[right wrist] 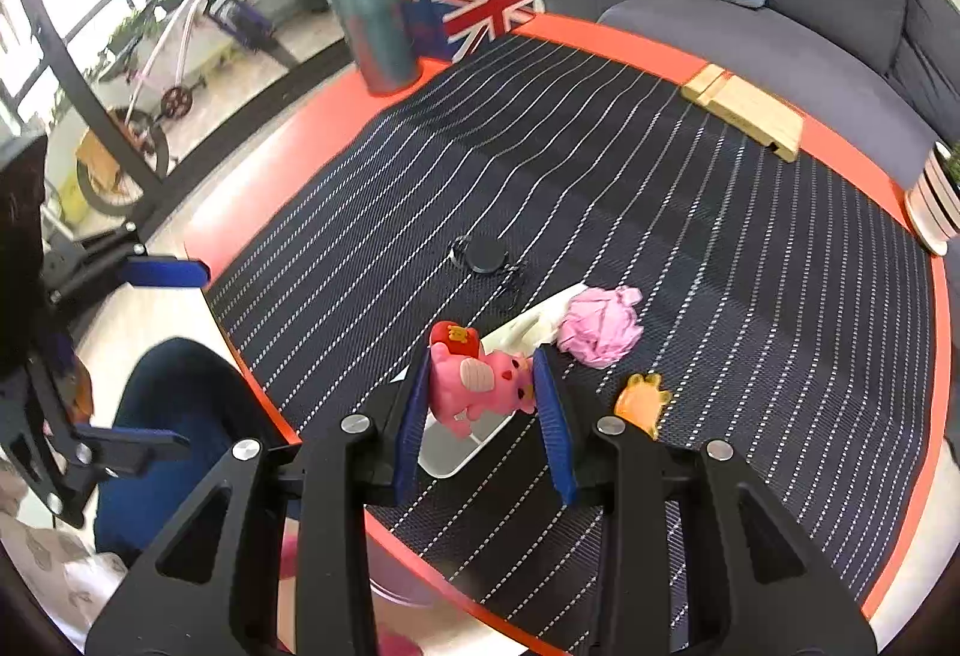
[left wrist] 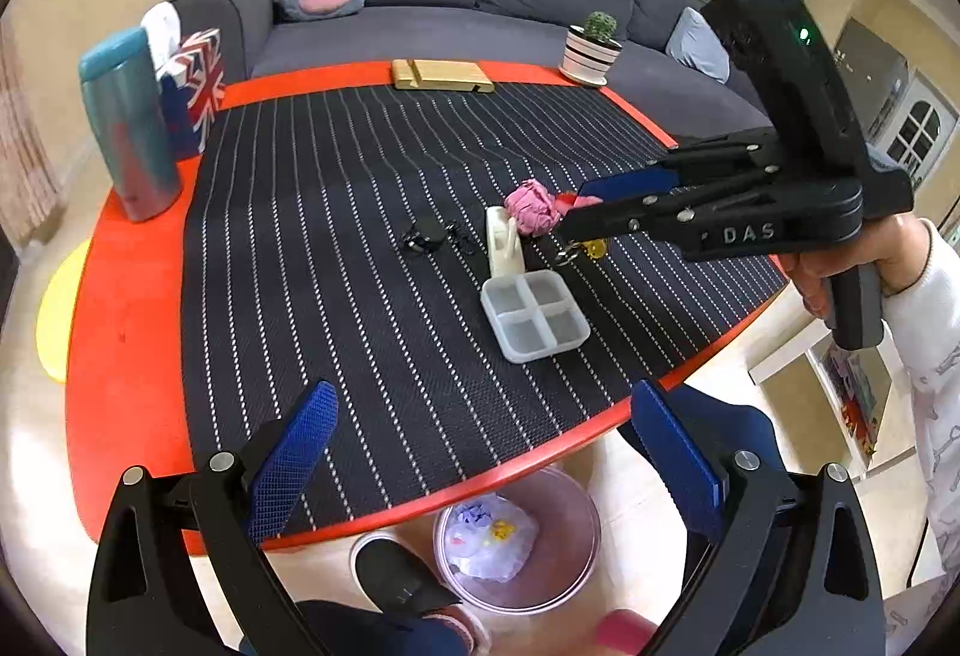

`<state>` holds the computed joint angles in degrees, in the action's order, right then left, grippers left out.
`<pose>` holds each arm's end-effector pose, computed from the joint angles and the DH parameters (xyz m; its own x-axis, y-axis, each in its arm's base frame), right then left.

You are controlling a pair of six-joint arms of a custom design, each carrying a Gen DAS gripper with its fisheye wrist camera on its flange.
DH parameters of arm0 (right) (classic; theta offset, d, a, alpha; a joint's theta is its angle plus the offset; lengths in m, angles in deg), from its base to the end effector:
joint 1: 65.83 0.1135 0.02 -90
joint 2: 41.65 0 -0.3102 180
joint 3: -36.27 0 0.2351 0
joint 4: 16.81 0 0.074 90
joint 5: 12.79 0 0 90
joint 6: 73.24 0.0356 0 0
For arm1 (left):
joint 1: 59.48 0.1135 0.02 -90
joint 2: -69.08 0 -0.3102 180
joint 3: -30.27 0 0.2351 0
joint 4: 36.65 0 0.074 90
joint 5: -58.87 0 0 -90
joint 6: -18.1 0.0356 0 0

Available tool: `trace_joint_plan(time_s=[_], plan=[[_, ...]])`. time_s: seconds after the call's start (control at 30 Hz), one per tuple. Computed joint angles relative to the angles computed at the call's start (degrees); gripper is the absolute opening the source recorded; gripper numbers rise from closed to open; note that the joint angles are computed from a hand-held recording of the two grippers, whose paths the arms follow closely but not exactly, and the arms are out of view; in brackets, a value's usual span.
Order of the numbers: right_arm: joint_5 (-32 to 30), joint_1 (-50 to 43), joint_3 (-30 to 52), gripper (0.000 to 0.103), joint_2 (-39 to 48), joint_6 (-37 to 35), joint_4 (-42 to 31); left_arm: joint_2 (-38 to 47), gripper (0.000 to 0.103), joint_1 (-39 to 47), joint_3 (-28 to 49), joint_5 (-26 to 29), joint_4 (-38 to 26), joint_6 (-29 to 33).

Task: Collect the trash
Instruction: 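Lift the pink pig toy off the table with the right gripper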

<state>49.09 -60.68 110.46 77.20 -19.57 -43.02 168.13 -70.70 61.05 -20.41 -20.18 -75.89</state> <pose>0.3684 0.0501 0.1204 -0.6200 -0.5805 -0.5278 -0.7452 0.6462 0.1646 0.2177 -0.0499 0.1158 -0.7901 0.0870 -0.6067 0.2496 0.9497 -0.1889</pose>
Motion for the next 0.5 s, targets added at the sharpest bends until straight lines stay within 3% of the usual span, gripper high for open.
trace_joint_plan(time_s=[0.5], plan=[[-1.9,-5.2,2.9,0.034,-1.1,2.2,-2.8,6.3,0.095,-7.0,12.2,-5.2,-9.0,-2.5]])
